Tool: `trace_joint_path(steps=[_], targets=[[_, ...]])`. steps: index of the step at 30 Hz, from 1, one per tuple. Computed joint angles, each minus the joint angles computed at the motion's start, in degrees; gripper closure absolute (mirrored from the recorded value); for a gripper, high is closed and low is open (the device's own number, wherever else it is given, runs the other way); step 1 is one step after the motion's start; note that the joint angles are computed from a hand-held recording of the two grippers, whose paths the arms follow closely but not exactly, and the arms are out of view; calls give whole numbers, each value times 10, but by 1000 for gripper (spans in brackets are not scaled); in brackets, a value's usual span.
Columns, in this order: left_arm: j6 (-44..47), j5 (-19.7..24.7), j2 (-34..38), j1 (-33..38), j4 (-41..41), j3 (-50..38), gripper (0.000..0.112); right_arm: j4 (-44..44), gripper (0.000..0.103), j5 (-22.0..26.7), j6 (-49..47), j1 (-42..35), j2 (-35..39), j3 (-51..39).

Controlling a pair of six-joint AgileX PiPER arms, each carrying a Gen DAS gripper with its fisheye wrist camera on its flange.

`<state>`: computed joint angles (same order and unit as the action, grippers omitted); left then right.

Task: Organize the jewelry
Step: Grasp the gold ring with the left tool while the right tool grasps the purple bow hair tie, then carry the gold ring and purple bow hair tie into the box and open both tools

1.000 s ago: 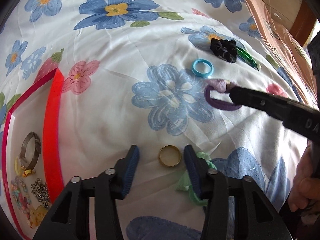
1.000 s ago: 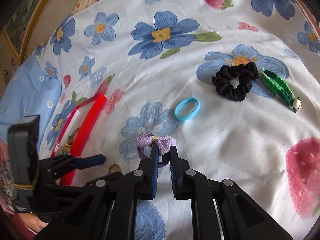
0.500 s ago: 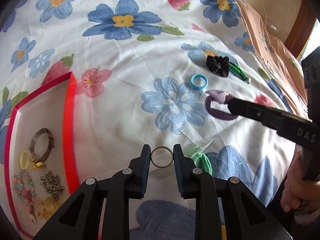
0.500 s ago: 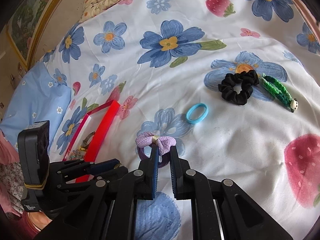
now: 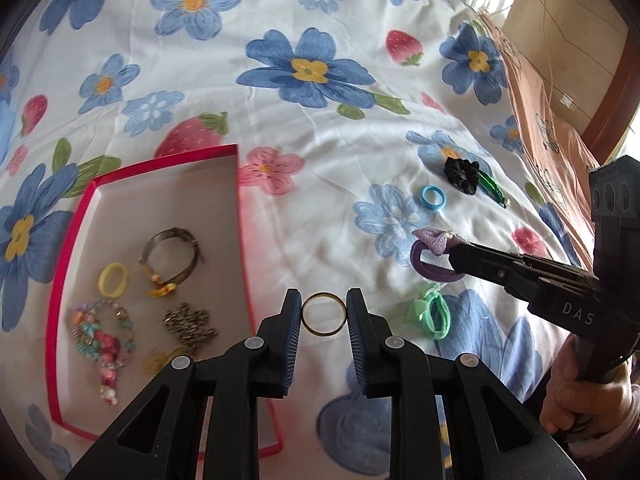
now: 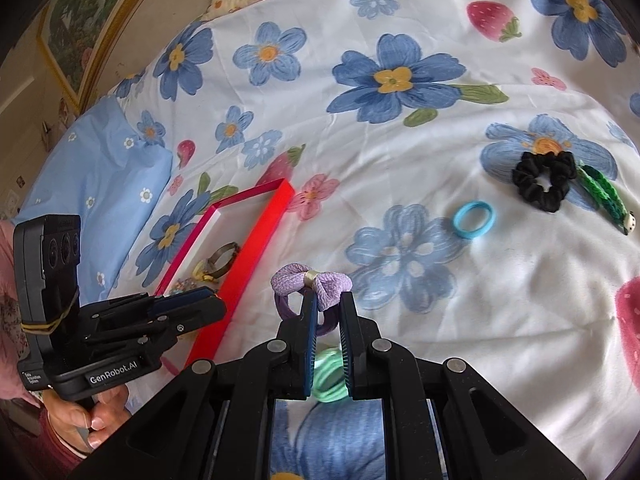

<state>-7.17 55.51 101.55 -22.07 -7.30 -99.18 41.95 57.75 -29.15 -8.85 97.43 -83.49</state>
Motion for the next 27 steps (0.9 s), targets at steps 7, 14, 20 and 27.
trace_joint_path(steps=[7,14,20,27], targets=[[0,-11,-58,34,-3,64,90,-3,93,-3,7,44,-6,1],[9,-14,-107,75,-7,113,90,-5,93,-7,16,87,-3,-3],[6,-15,-143,120,-4,152,90,-8,93,-11,26,122,3,-11],[11,-16,-173,174,-9,189,90,-16,93,-13,36,159,16,-27]])
